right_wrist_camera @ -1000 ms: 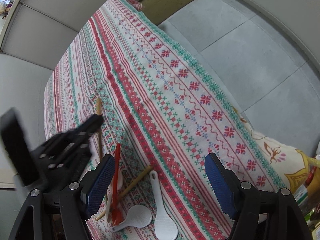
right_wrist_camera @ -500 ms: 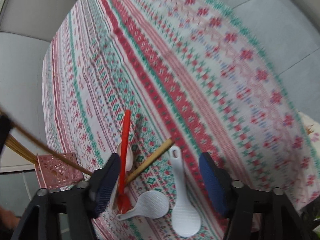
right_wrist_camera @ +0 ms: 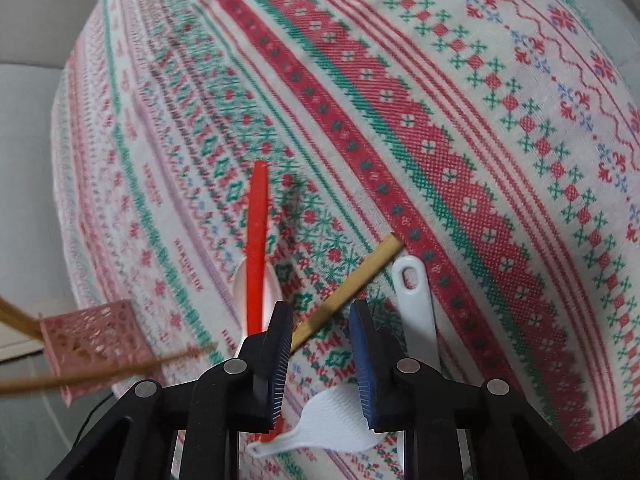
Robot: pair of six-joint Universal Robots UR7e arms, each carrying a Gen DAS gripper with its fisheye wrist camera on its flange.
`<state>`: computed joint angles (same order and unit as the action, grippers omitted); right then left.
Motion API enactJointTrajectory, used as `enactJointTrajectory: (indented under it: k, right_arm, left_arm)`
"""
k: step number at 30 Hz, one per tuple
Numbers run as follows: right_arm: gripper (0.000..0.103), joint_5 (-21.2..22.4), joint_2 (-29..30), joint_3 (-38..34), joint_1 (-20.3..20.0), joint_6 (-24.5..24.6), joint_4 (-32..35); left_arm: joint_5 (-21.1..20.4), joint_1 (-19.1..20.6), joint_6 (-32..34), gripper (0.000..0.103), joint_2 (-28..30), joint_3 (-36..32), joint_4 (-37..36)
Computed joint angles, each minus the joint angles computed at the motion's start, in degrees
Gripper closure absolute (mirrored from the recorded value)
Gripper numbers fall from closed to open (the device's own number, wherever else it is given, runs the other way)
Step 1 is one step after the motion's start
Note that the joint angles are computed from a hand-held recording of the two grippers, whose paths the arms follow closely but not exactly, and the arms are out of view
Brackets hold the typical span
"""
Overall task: Organize utensils
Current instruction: 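Close the right tool on the last chopstick while the left tool holds its chopstick, then carry both chopsticks to the pink basket and open both tools over it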
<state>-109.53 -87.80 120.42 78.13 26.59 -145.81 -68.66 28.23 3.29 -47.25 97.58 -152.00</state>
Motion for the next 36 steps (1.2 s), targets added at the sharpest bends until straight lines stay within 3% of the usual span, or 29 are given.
enactJointTrajectory:
  k: [8,12,23,36]
  right_arm:
    - [0.076,-6.57,3.97,-0.84,2.34,3.87,-4.65]
    - [0.087,-10.15,6.07,-1.71,3.78,5.78,-6.21]
    - [0.095,-7.87,6.37,-1.64,1.61,5.73,-12.19]
    - [0.096,-11.89,4.13,-1.25,7.12,-2.18,-20.98]
  left_arm:
    - [-2.23,0.55,-0.34,0.095,-3.46,2.80,-0.31]
    - [-2.35,0.85,-0.39,0.095,-4.57,3.65,-0.05]
    - [-0.98,1.88,-1.74,0.095,-7.21,4.76,-1.14]
    - [-0.50,2.16,-2.40,0.095,-9.54,5.43,-4.79]
